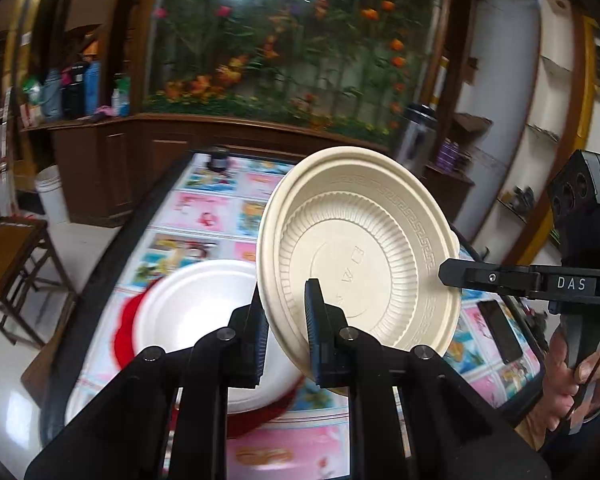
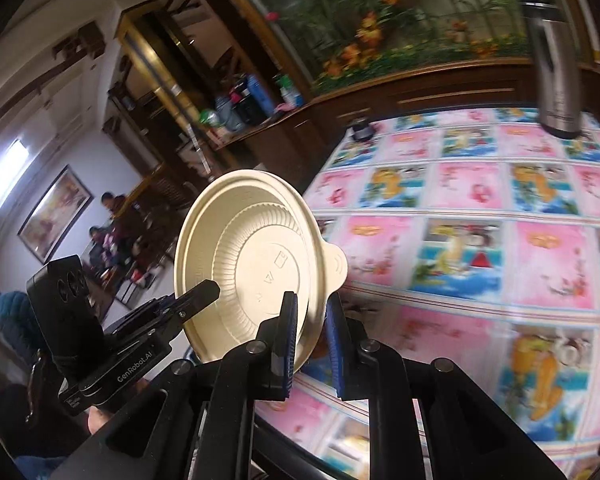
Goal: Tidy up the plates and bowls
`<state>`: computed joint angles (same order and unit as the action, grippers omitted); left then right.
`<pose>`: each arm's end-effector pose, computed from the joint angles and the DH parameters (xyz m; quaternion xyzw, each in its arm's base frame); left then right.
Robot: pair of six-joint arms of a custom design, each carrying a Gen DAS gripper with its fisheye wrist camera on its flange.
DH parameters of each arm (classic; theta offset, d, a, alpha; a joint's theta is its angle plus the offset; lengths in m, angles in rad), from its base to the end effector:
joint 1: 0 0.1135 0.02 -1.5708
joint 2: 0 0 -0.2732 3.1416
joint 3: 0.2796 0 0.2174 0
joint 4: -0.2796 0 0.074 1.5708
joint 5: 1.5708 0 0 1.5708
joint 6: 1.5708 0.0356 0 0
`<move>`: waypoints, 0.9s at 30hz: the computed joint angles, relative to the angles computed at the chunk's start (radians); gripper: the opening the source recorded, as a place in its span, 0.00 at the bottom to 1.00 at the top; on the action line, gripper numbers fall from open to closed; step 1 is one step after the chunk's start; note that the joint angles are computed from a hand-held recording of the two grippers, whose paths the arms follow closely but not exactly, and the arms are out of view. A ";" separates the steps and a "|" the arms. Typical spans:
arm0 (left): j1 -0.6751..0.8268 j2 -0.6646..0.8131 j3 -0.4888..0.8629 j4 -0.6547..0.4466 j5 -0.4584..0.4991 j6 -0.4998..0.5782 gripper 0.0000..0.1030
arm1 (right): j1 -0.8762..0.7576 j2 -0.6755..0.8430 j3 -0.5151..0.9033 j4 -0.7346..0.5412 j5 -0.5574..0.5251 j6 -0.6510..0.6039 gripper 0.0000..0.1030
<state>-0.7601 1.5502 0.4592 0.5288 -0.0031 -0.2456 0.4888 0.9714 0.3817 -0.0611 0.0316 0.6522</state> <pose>0.1862 -0.1768 0.1706 0.2220 0.8469 -0.2317 0.4240 0.1419 0.0742 0.2063 0.0801 0.8924 0.2278 0.3812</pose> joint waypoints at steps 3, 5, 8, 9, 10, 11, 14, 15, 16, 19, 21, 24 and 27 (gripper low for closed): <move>0.067 -0.003 -0.031 0.019 0.030 0.004 0.13 | 0.029 0.104 0.033 0.069 -0.018 0.010 0.15; 0.098 0.008 -0.045 0.037 0.049 0.001 0.13 | 0.048 0.172 0.060 0.104 -0.024 0.017 0.15; 0.128 0.028 -0.061 0.063 0.062 0.002 0.13 | 0.070 0.250 0.088 0.134 -0.030 0.026 0.15; 0.141 0.039 -0.065 0.074 0.069 0.004 0.13 | 0.076 0.266 0.090 0.141 -0.037 0.031 0.15; 0.158 0.041 -0.074 0.080 0.083 0.009 0.13 | 0.081 0.280 0.097 0.143 -0.041 0.033 0.15; 0.177 0.043 -0.080 0.084 0.099 0.014 0.13 | 0.081 0.298 0.103 0.148 -0.048 0.033 0.15; 0.203 0.073 -0.088 0.106 0.116 0.018 0.13 | 0.081 0.364 0.119 0.173 -0.063 0.036 0.15; 0.208 0.075 -0.089 0.106 0.119 0.018 0.13 | 0.079 0.384 0.122 0.183 -0.069 0.037 0.15; 0.211 0.084 -0.091 0.111 0.120 0.017 0.13 | 0.077 0.400 0.124 0.190 -0.073 0.038 0.15; 0.235 0.115 -0.092 0.132 0.136 0.014 0.13 | 0.083 0.448 0.147 0.190 -0.070 0.035 0.15; 0.247 0.132 -0.092 0.140 0.148 0.012 0.13 | 0.082 0.483 0.162 0.193 -0.077 0.034 0.15; 0.259 0.157 -0.091 0.152 0.162 0.009 0.13 | 0.080 0.520 0.181 0.189 -0.084 0.030 0.15; 0.272 0.184 -0.082 0.158 0.175 0.009 0.13 | 0.088 0.541 0.195 0.179 -0.072 0.025 0.15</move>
<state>-0.4886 1.7344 0.3772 0.6867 0.1724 -0.2362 0.5768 1.5125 0.5767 0.1177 -0.0401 0.6774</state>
